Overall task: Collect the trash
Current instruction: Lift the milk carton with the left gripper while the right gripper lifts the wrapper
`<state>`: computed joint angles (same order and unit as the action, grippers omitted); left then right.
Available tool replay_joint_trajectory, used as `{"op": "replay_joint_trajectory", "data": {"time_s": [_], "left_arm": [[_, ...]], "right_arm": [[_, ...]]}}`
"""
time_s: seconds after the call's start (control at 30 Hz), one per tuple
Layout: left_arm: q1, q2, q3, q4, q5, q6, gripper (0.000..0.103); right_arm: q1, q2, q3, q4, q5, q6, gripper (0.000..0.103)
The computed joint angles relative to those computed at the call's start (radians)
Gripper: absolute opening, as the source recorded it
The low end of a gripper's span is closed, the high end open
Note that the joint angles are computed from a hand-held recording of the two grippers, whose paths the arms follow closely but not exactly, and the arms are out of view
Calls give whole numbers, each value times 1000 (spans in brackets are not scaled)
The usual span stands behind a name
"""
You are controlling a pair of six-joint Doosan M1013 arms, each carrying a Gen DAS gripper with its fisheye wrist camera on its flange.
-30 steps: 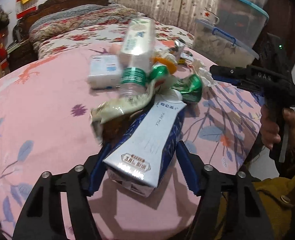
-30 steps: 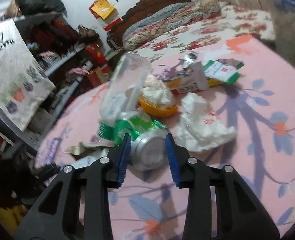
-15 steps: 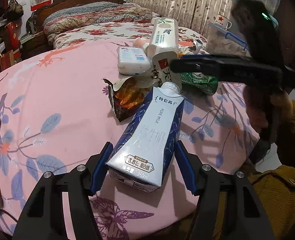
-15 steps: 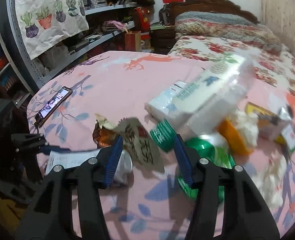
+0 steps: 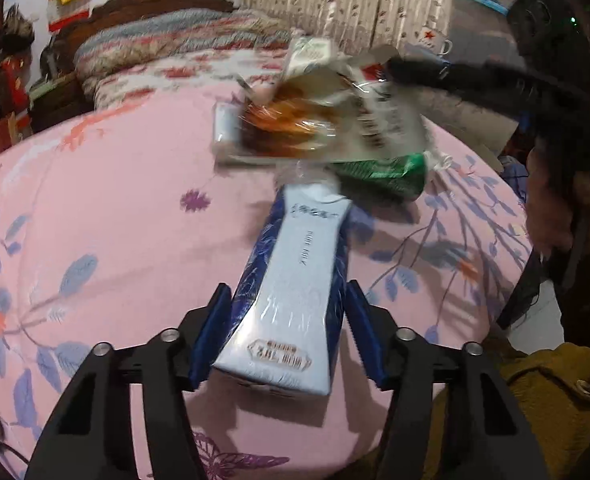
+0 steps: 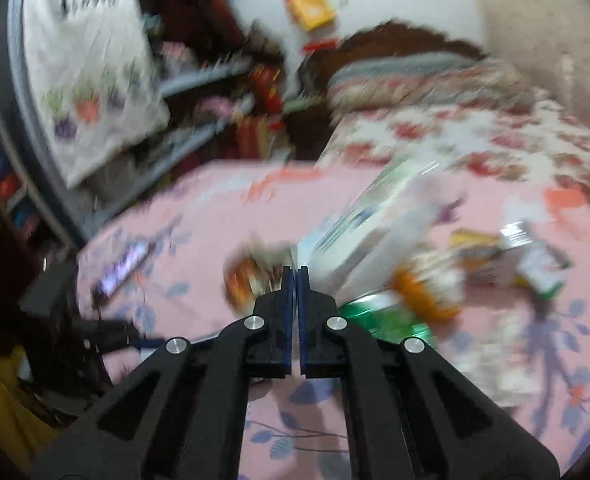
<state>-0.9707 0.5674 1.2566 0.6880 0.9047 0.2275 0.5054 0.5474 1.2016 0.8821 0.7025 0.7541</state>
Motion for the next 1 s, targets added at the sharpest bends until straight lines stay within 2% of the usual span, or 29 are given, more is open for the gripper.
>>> {"op": "replay_joint_trajectory", "data": {"time_s": [0.1, 0.2, 0.33, 0.4, 0.47, 0.53, 0.6, 0.73, 0.77, 0.83, 0.87, 0.9, 0.93, 1.0], "left_arm": [[-4, -7, -12, 52, -5, -18, 49], [3, -12, -30, 71, -28, -34, 49], [16, -6, -85, 86, -59, 12, 49], [20, 5, -130, 98, -73, 53, 49], [25, 19, -176, 95, -74, 96, 49], [30, 42, -233, 74, -87, 151, 49], [37, 78, -304, 40, -82, 211, 49], [43, 137, -405, -45, -58, 306, 49], [45, 152, -427, -70, -52, 327, 49], [46, 169, -452, -99, -39, 349, 49], [47, 180, -468, -113, -29, 360, 49], [47, 186, -476, -124, -23, 365, 49], [48, 187, -474, -130, -22, 365, 49], [49, 192, -478, -148, -11, 363, 49]], "right_arm": [[-42, -57, 77, 134, -128, -62, 4], [-76, -100, 142, 197, -265, -77, 4], [-138, -139, 212, 304, -377, -93, 4], [-165, -148, 231, 316, -402, -78, 4], [-196, -139, 224, 274, -346, -5, 4], [-225, -118, 217, 309, -231, 6, 8], [-234, -89, 193, 249, -124, 68, 8], [-241, -23, 154, 282, 96, 94, 8], [-242, -16, 160, 286, 123, 94, 9], [-234, 17, 132, 232, 198, 166, 18], [-231, 22, 133, 225, 214, 178, 38], [-227, 25, 138, 218, 213, 190, 76], [-218, 17, 153, 220, 172, 182, 88], [-209, 2, 172, 225, 132, 125, 91]]}}
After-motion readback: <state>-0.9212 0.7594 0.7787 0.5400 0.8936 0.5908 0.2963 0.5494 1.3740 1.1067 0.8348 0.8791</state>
